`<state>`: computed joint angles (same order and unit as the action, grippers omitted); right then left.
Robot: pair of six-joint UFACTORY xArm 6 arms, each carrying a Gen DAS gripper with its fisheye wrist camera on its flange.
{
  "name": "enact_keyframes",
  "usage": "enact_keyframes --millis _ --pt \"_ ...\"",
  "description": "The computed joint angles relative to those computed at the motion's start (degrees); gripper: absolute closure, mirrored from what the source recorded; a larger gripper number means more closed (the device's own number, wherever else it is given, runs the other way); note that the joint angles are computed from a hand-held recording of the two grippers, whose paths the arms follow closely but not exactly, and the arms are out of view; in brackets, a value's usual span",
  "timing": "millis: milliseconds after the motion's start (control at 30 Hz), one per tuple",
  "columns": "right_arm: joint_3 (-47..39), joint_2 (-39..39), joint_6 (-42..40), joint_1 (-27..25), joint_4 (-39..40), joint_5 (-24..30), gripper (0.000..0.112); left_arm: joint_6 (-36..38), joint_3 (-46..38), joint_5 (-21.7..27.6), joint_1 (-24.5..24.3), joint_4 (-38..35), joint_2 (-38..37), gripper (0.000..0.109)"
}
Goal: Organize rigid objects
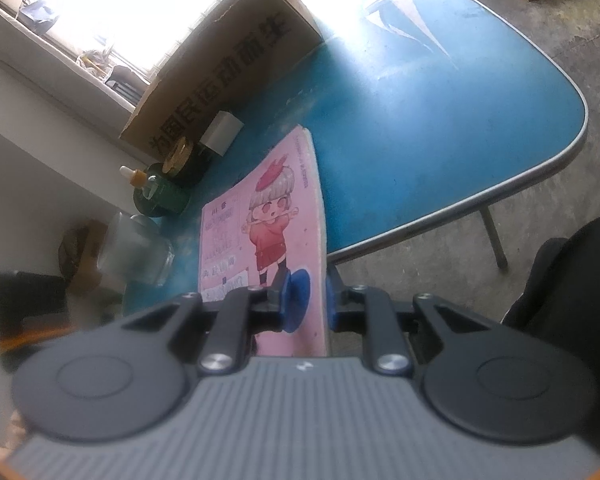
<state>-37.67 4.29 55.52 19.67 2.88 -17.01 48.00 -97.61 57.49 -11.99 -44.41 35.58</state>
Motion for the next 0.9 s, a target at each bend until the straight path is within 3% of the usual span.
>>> enact_keyframes --millis 267,600,900 --pt "-0.34 0.07 2.10 -0.57 -2.39 0.54 0.095 1.35 1.95 -2.10 -0.56 0.70 -1.40 0.046" --pt "-0.50 -0.14 -1.41 0.39 1.32 1.02 0.095 2.13 2.33 -2.83 -0.74 0.58 -1.55 0.046" --pt "-0.55 -0.41 -0.43 0.07 0.00 1.60 0.094 2.02 2.53 -2.88 -0.80 0.65 -1.69 0.046"
